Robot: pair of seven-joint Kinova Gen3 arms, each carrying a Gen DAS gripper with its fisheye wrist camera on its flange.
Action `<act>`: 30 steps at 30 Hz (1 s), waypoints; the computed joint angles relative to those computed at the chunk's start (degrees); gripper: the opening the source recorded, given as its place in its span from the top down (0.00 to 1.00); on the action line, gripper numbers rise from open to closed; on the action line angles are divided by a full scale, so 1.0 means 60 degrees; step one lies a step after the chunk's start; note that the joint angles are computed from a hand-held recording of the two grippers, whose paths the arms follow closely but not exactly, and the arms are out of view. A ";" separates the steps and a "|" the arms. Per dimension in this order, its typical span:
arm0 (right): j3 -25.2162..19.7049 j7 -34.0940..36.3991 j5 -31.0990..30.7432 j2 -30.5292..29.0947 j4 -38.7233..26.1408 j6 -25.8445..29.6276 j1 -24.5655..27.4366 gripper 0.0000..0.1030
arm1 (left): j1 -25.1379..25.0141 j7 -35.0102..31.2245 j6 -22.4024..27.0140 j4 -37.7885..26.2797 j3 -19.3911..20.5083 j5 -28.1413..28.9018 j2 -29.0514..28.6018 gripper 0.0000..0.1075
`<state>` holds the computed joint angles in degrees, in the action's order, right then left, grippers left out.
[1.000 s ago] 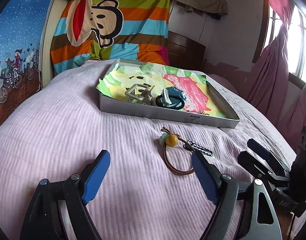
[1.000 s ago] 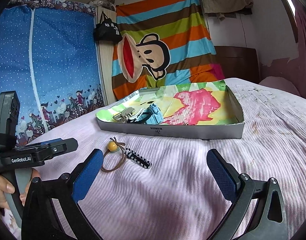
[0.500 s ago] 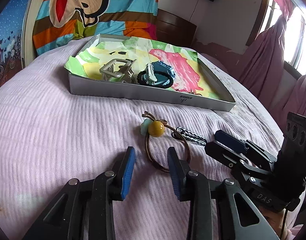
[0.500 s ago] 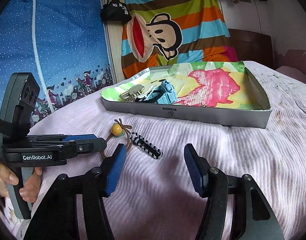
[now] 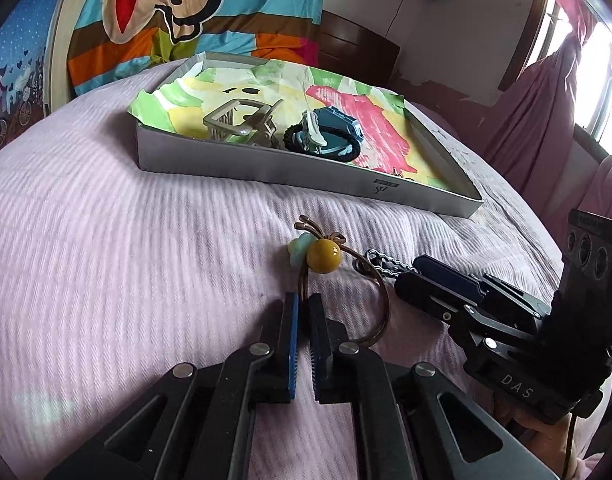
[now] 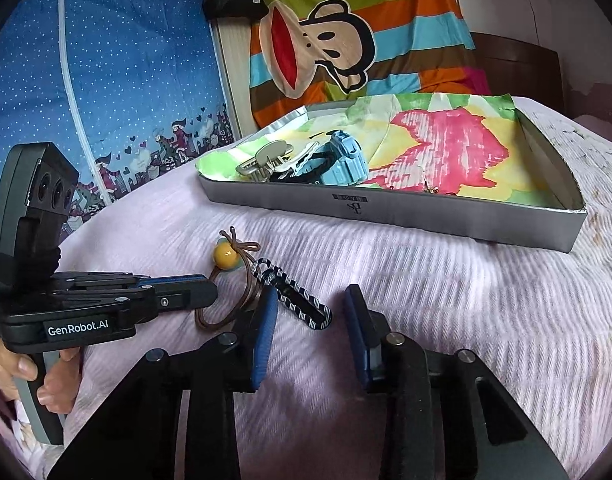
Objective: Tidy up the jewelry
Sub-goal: 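Grasp the bead cord with the left gripper while the right gripper grasps the striped keychain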
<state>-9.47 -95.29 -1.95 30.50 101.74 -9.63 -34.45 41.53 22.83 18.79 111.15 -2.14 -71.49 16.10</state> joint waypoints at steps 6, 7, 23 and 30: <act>0.0464 0.0092 -0.0253 -0.0002 -0.0134 0.0383 -0.0428 0.74 | 0.0026 0.0289 0.0220 0.0015 0.0108 -0.0287 0.0008 0.95; 0.0437 0.0082 -0.0247 0.0012 -0.0183 0.0476 -0.0401 0.74 | -0.0002 0.0300 0.0229 0.0016 0.0142 -0.0301 0.0007 0.95; 0.0580 0.0284 -0.0094 0.0000 -0.0141 0.0484 -0.0642 0.97 | -0.0153 0.0876 0.0383 0.0126 0.0412 -0.0964 -0.0035 0.96; -0.0464 0.0180 0.0273 -0.0007 0.0185 -0.0124 0.0289 0.97 | -0.0233 0.2573 0.0595 0.0466 0.0697 -0.2692 -0.0134 0.96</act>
<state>-12.26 -94.21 -0.32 30.46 102.85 -10.38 -32.72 40.13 38.26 22.36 113.95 2.04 -87.64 15.30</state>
